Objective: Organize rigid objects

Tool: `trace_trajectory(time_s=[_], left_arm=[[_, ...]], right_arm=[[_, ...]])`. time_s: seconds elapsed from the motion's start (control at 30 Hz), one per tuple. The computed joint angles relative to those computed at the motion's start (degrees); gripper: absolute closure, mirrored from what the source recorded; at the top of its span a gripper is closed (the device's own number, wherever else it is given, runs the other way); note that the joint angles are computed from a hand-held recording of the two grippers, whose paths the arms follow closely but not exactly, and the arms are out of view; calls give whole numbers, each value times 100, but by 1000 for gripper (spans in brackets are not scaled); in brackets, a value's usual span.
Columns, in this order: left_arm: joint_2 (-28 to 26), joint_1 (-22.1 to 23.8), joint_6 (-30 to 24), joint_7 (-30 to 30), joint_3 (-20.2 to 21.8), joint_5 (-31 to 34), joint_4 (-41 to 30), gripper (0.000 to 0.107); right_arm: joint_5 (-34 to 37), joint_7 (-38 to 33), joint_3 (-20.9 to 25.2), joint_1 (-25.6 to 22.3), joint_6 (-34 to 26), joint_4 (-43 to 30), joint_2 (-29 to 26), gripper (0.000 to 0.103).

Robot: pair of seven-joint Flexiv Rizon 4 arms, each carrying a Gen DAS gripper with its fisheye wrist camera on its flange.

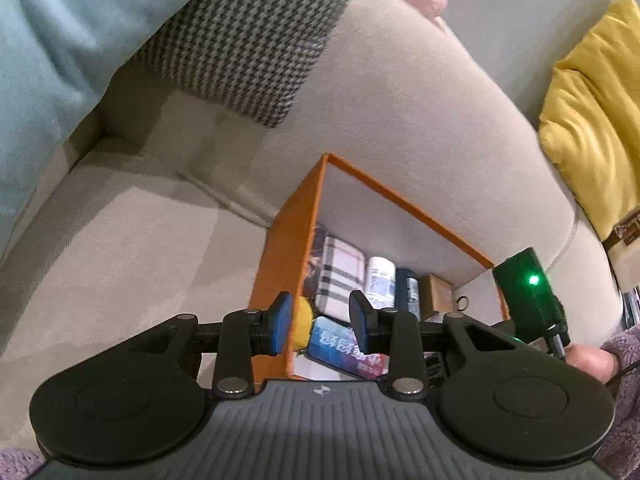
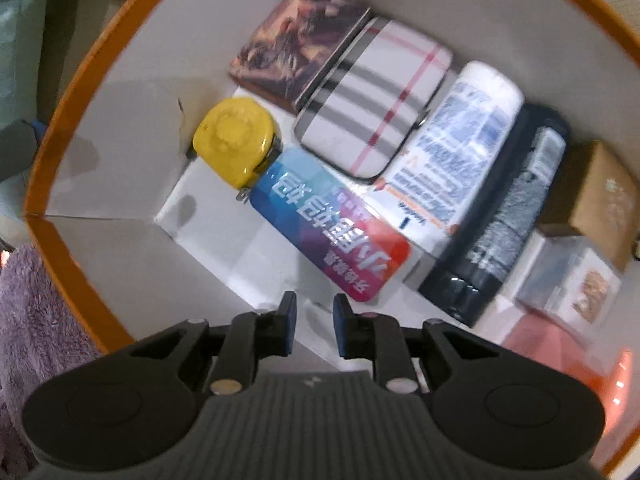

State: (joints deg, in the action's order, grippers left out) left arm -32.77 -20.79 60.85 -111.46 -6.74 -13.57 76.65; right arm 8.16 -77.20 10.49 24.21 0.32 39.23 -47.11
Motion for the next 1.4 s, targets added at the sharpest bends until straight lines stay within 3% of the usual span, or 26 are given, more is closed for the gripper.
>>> trace_trajectory(time_s=[0.07,0.2,0.3,0.5,0.6,0.67,0.77,0.97,1.07,1.17,1.4], left_arm=[[43,-27,44,28,-9,29,-5,68],[116,-174,-62,33,69,227,-145,68],[137,-355,-213,-70,195,504,-326,68],[137,-868,-394,-566,647,1523,-760,56],[111,-1070,-349,-626,775,2059,-965,44],[103,-1204,-307,-713,888,2392,-1077,30],[82,-1367,-439,-797,1007,2797,-1280,17],[187,-1694,-572,-1086,1228,3645,-1396,13],[319,-1692,-369,-1230,1167,3829,-1162,5],[408,-1669,-495,-1518,1103,3785,-993,4],[598,-1589,-934,-1537,936,3794,-701,4]], right_arm=[[-79,41,-67,18,588,599,412,79],[-612,99,-206,123,2001,2031,1367,64],[-967,387,-246,102,2858,2809,1920,61],[-2296,1906,-441,191,4836,4862,3008,47],[-3195,2952,-524,203,5577,5675,3428,35],[-3899,3743,-585,187,5885,6084,3659,30],[-4756,4933,-564,100,6086,6507,3983,24],[-6313,6837,-288,-206,5973,6988,4451,9],[-6625,7113,-121,-275,5719,7031,4496,6],[-6459,7047,-6,-279,5683,7029,4468,4],[-6291,6948,108,-82,5354,6999,4382,3]])
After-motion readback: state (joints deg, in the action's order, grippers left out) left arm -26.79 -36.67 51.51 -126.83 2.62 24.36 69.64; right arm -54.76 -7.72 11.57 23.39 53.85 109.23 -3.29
